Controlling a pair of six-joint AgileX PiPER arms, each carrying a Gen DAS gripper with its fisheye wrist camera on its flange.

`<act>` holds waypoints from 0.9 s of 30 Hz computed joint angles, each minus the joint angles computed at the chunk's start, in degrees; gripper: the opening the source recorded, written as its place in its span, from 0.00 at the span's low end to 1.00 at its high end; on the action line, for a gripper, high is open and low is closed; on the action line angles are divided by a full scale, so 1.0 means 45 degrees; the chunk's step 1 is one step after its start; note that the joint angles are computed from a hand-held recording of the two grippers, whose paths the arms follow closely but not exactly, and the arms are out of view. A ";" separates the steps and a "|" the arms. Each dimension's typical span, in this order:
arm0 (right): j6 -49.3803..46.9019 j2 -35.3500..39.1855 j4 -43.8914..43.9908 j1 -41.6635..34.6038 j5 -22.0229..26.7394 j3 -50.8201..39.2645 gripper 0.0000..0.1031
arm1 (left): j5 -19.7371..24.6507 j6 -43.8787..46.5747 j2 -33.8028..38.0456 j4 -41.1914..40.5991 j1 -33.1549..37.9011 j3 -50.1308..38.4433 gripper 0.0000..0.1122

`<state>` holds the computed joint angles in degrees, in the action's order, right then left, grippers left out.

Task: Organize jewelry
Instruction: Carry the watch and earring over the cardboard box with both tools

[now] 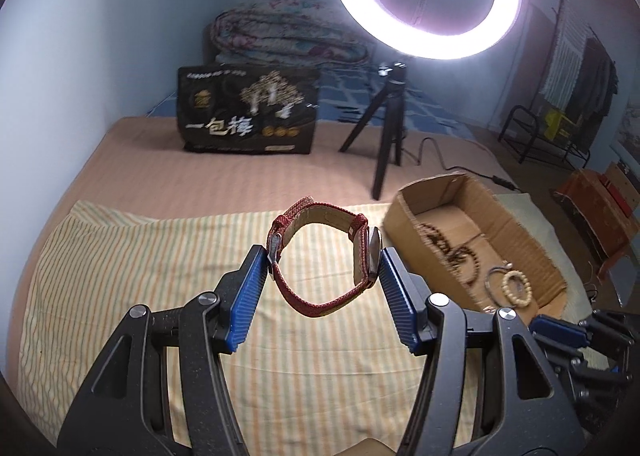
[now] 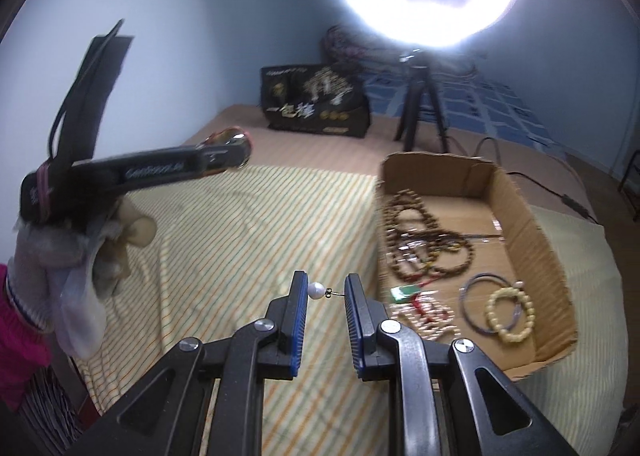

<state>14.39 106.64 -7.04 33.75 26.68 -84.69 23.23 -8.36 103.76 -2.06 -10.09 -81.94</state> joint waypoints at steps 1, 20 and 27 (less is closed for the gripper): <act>-0.0001 -0.0099 -0.0007 -0.0124 -0.0028 0.0060 0.17 | 0.0046 -0.0127 0.0022 0.0076 -0.0098 -0.0112 0.53; -0.1960 -0.0465 0.1526 -0.2856 0.0558 -0.0563 0.17 | 0.1664 -0.1949 0.2380 0.1197 -0.2204 -0.4227 0.53; -0.2648 -0.0134 0.2292 -0.3456 0.0903 -0.0990 0.17 | 0.2799 -0.2027 0.4186 0.0791 -0.2519 -0.6917 0.53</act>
